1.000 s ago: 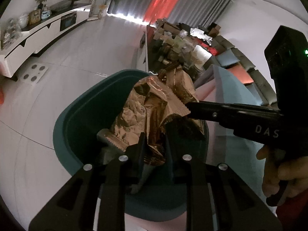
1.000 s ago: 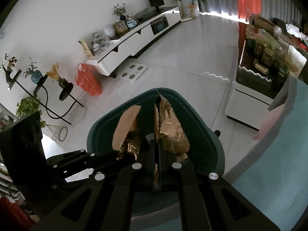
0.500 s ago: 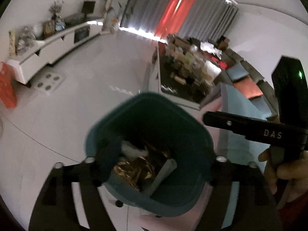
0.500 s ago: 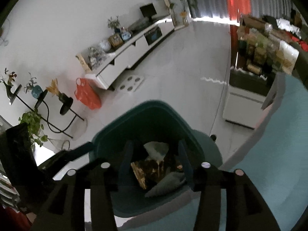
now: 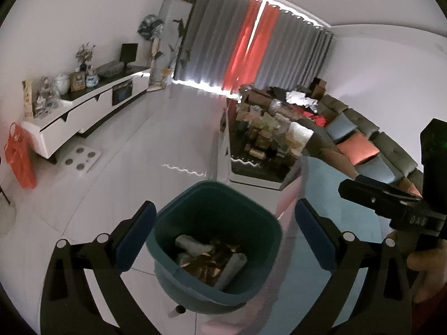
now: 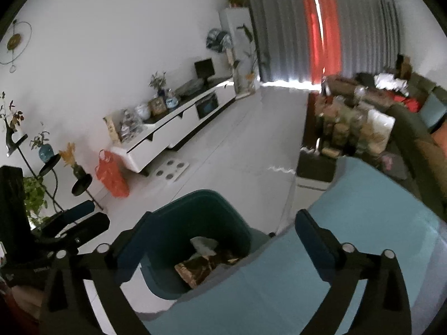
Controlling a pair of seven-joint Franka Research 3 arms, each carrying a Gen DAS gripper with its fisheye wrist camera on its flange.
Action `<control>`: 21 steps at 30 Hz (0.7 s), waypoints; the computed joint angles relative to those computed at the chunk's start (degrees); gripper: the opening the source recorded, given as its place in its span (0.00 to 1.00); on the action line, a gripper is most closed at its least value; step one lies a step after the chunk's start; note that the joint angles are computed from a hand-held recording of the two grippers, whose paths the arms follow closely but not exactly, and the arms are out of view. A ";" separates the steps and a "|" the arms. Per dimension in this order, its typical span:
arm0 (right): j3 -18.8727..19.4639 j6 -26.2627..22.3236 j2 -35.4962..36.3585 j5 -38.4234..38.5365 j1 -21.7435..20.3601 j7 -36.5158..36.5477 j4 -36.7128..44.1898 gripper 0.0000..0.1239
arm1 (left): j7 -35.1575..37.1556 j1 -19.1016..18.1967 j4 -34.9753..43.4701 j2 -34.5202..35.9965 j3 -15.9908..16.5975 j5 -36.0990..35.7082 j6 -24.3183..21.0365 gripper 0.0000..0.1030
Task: Collect trash
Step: 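Lift both tools away from the bin and back over the table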
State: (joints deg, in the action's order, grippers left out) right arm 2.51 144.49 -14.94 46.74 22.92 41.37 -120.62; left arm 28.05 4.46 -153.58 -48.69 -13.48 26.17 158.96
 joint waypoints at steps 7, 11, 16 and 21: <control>-1.91 3.52 -6.32 0.30 -0.78 -1.11 -5.87 0.78 | 0.25 -2.66 3.69 -0.45 -2.41 0.21 -1.85 0.95; -3.69 5.18 -10.30 0.94 -1.30 -1.59 -9.70 0.78 | -0.23 -3.91 6.18 0.98 -4.23 1.07 -1.57 0.95; -6.17 6.74 -14.77 1.97 -1.87 -2.66 -13.74 0.78 | -0.94 -5.03 10.10 3.78 -7.34 3.12 -2.14 0.95; -7.39 12.06 -20.49 2.26 -2.61 -4.15 -19.30 0.78 | -3.02 -4.66 14.71 7.36 -11.43 7.03 -3.79 0.95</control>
